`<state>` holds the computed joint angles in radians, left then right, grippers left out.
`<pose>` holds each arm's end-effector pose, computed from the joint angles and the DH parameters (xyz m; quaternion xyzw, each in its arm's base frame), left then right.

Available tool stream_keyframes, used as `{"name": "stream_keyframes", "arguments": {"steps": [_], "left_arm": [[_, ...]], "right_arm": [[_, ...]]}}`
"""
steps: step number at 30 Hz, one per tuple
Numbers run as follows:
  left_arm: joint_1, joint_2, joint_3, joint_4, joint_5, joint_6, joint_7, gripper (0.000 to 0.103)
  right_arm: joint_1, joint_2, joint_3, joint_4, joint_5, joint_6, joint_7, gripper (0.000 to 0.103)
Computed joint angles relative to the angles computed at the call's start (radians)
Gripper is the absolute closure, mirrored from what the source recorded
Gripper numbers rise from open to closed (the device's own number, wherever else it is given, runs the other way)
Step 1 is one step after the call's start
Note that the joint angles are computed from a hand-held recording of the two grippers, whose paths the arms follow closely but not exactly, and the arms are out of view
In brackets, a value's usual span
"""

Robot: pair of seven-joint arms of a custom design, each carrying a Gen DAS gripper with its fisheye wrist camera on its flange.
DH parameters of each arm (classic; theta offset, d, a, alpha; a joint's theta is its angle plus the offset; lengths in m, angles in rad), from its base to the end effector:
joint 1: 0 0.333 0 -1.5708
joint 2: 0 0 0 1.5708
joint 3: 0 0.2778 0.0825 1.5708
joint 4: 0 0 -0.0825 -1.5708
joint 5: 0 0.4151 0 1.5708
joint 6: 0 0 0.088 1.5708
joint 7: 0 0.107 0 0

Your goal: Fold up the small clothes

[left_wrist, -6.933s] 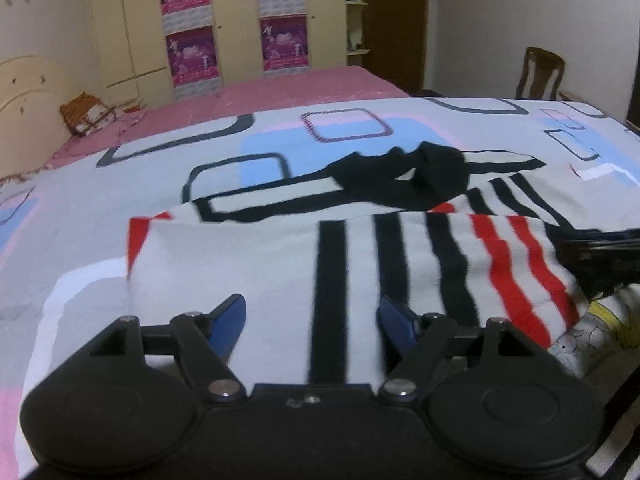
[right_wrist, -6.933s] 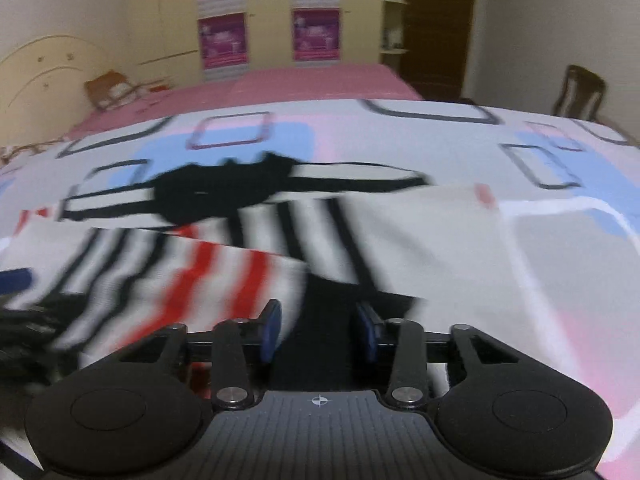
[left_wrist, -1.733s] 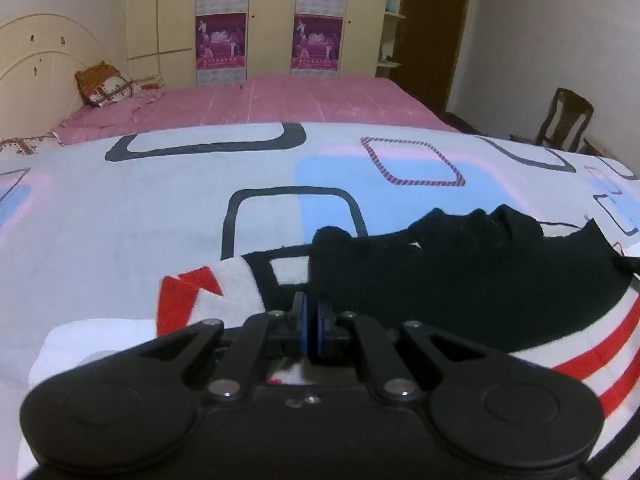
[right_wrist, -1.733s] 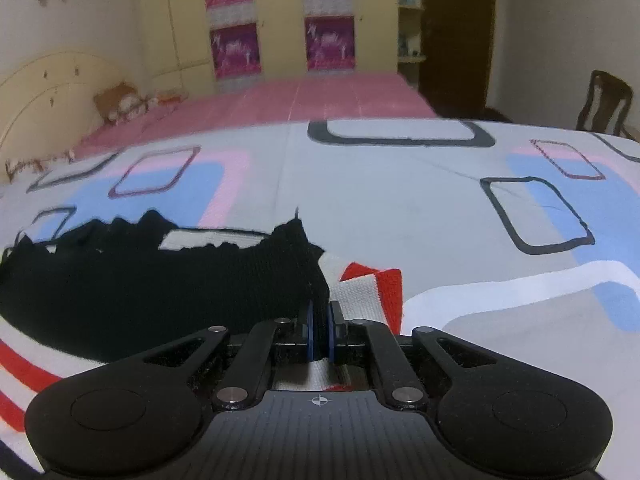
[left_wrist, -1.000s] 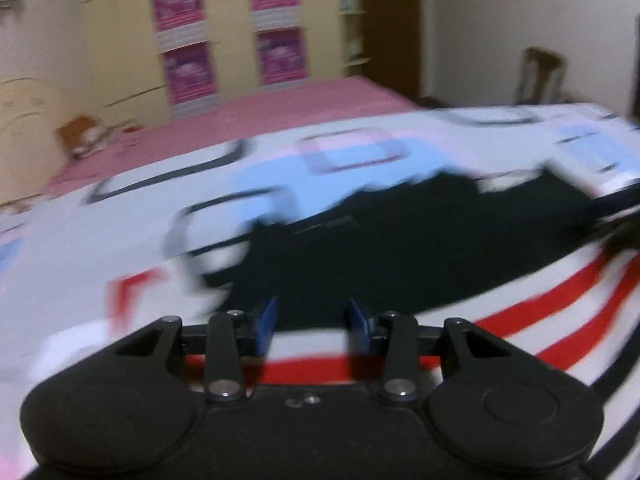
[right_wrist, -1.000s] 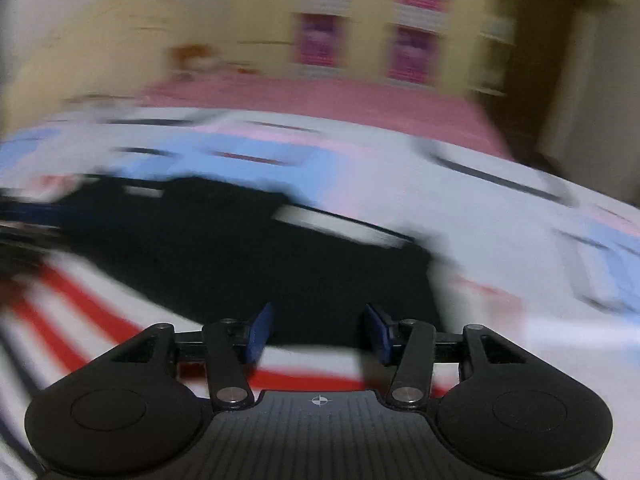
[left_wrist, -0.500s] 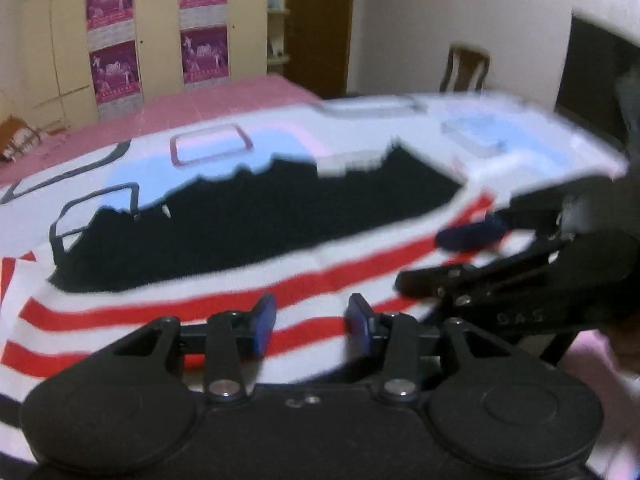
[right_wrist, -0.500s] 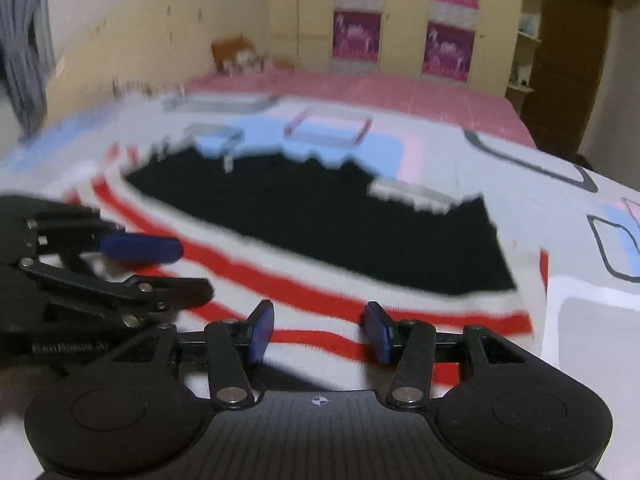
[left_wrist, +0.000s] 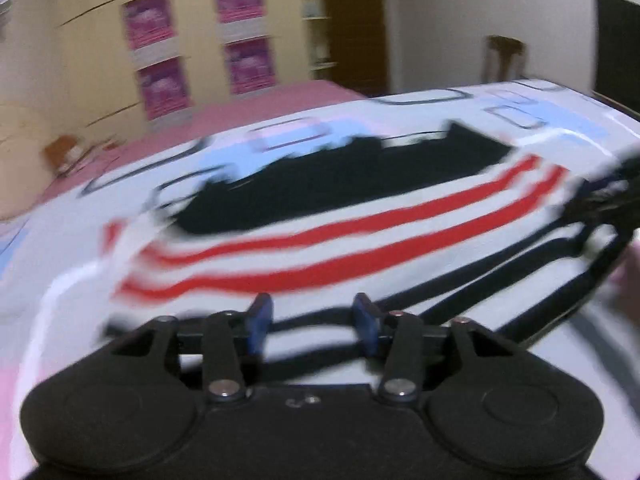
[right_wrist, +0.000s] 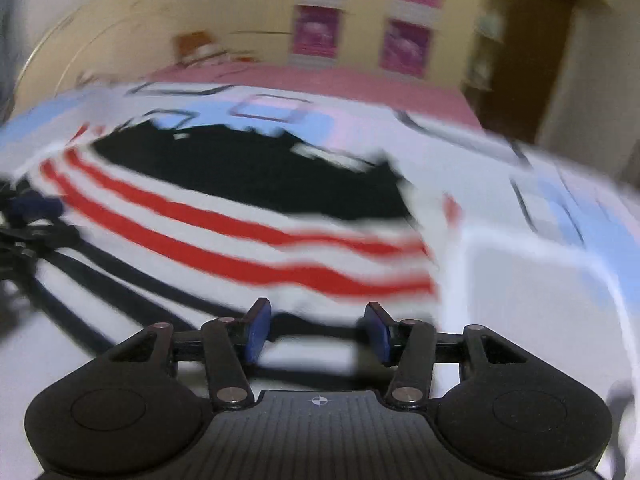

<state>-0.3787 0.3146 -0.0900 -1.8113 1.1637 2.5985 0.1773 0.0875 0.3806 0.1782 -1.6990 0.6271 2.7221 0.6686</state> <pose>0.6013 -0.3209 0.3588 -0.6534 0.6259 -0.2531 0.3425 0.6970 0.1539 0.3934 -0.8263 0.4162 -0.1584 0.3448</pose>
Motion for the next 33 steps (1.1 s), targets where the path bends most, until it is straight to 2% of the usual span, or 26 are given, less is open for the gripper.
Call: {"name": "stream_keyframes", "arguments": {"steps": [1, 2, 4, 5, 6, 7, 9, 10, 12, 13, 14, 15, 17, 20, 21, 23, 24, 25, 27, 30, 32, 33], "left_arm": [[0.006, -0.027, 0.003, -0.037, -0.004, 0.012, -0.018, 0.050], [0.012, -0.040, -0.001, -0.049, -0.007, 0.014, -0.010, 0.050], [0.010, -0.035, -0.017, -0.023, -0.036, -0.027, 0.040, 0.055], [0.004, -0.032, -0.018, -0.010, -0.023, -0.024, 0.033, 0.055], [-0.001, -0.024, -0.018, 0.004, -0.004, -0.005, 0.015, 0.055], [-0.004, -0.012, -0.019, 0.022, 0.006, 0.023, 0.000, 0.055], [-0.018, 0.017, -0.022, 0.057, 0.014, 0.071, -0.009, 0.055], [-0.020, 0.051, -0.029, 0.093, -0.017, 0.082, 0.033, 0.054], [-0.024, 0.114, -0.058, 0.153, -0.146, 0.022, 0.157, 0.054], [-0.046, 0.122, -0.042, 0.158, -0.160, 0.010, 0.150, 0.055], [-0.063, 0.112, -0.023, 0.143, -0.151, 0.023, 0.114, 0.055], [-0.065, 0.093, -0.016, 0.120, -0.165, 0.042, 0.110, 0.054], [-0.104, 0.043, 0.030, 0.066, -0.071, 0.041, 0.003, 0.054], [-0.089, -0.026, 0.030, -0.014, -0.006, -0.002, -0.097, 0.054], [-0.077, -0.049, 0.027, -0.044, 0.013, -0.013, -0.130, 0.055], [-0.060, -0.096, 0.011, -0.098, 0.036, -0.072, -0.148, 0.056], [-0.052, -0.102, -0.004, -0.108, 0.020, -0.122, -0.113, 0.058], [-0.058, -0.111, -0.005, -0.124, -0.025, -0.188, -0.057, 0.059], [-0.011, -0.162, -0.041, -0.185, -0.025, -0.179, -0.099, 0.058], [0.010, -0.183, -0.075, -0.186, -0.017, -0.216, -0.105, 0.061], [0.013, -0.185, -0.094, -0.175, -0.005, -0.257, -0.117, 0.061], [0.018, -0.176, -0.099, -0.167, -0.030, -0.268, -0.100, 0.061]], "right_arm": [[0.008, -0.009, -0.027, -0.017, -0.035, -0.012, 0.043, 0.055], [0.006, -0.026, -0.018, -0.047, -0.037, 0.020, 0.016, 0.055], [0.045, -0.050, -0.044, -0.078, -0.110, 0.055, 0.081, 0.055], [0.038, -0.065, -0.025, -0.089, -0.078, 0.071, 0.074, 0.055], [-0.002, -0.084, 0.029, -0.102, 0.024, 0.080, -0.001, 0.055], [-0.015, -0.100, 0.058, -0.109, 0.092, 0.077, -0.053, 0.055], [0.006, -0.118, 0.051, -0.114, 0.114, 0.024, -0.077, 0.055], [0.021, -0.123, 0.044, -0.119, 0.114, 0.001, -0.083, 0.055], [0.076, -0.123, -0.004, -0.133, 0.008, -0.029, -0.002, 0.055], [0.095, -0.121, -0.024, -0.150, -0.030, -0.027, 0.024, 0.055], [0.081, -0.138, -0.010, -0.181, 0.003, 0.001, -0.001, 0.055], [0.080, -0.143, -0.014, -0.183, 0.008, -0.010, 0.002, 0.055], [0.078, -0.158, -0.020, -0.189, 0.015, -0.028, -0.010, 0.055], [0.072, -0.167, -0.016, -0.194, 0.096, 0.038, -0.060, 0.055], [0.079, -0.167, -0.029, -0.196, 0.076, 0.053, -0.035, 0.055], [0.115, -0.157, -0.090, -0.198, -0.097, 0.067, 0.113, 0.055], [0.120, -0.156, -0.112, -0.212, -0.161, 0.074, 0.152, 0.056], [0.091, -0.160, -0.100, -0.227, -0.154, 0.076, 0.138, 0.056], [0.041, -0.176, -0.064, -0.246, -0.057, 0.067, 0.058, 0.056], [0.066, -0.191, -0.073, -0.261, -0.118, 0.091, 0.105, 0.056], [0.045, -0.205, -0.042, -0.264, -0.016, 0.113, 0.044, 0.065], [0.051, -0.205, -0.046, -0.266, -0.026, 0.128, 0.063, 0.066]]}}
